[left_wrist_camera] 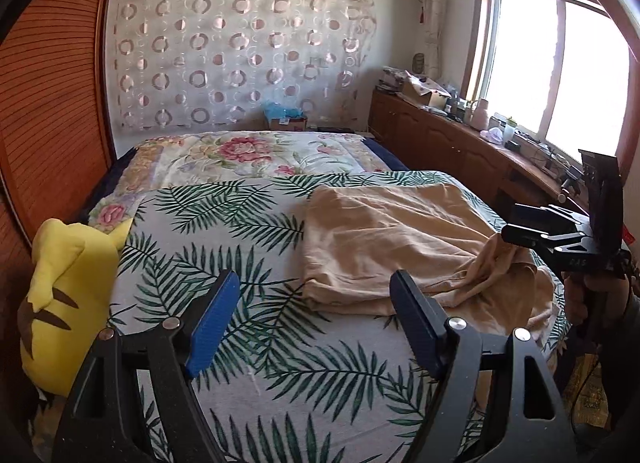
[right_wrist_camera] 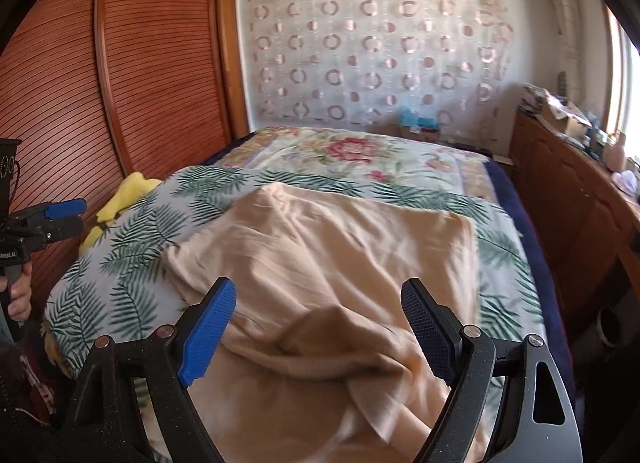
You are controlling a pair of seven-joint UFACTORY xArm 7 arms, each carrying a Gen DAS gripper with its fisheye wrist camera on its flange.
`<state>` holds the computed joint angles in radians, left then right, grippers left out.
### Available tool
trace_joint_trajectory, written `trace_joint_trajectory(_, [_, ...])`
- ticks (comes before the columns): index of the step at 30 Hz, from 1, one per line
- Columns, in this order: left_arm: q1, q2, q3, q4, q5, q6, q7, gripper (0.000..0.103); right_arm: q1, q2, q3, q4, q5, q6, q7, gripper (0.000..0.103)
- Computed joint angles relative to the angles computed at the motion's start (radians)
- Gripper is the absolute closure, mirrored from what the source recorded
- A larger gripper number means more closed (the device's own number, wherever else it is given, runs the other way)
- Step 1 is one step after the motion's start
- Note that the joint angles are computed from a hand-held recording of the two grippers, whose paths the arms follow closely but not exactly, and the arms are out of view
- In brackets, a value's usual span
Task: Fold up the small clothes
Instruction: 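Move the right tool to the edge of the folded shirt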
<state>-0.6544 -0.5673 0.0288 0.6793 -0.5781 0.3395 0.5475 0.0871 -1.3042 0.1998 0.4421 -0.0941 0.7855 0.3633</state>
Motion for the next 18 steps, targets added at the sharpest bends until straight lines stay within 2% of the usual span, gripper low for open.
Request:
trace_joint_trajectory(9, [0.024,-0.005,0.032,-0.025,-0.003,-0.008,0.016,0.025,0.066,0.372,-0.028,0.104,0.025,-0.185,-0.090,0.017])
trace_joint_trajectory(14, [0.022,-0.007,0.049,-0.030,-0.015,-0.008,0.033,0.025,0.087,0.552,-0.037,0.189,0.031,-0.216,-0.139,0.017])
trace_joint_trajectory(18, [0.021,-0.011,0.057,-0.036,-0.026,-0.006,0.044,0.025,0.111,0.669,-0.047,0.264,0.036,-0.190,-0.190,0.018])
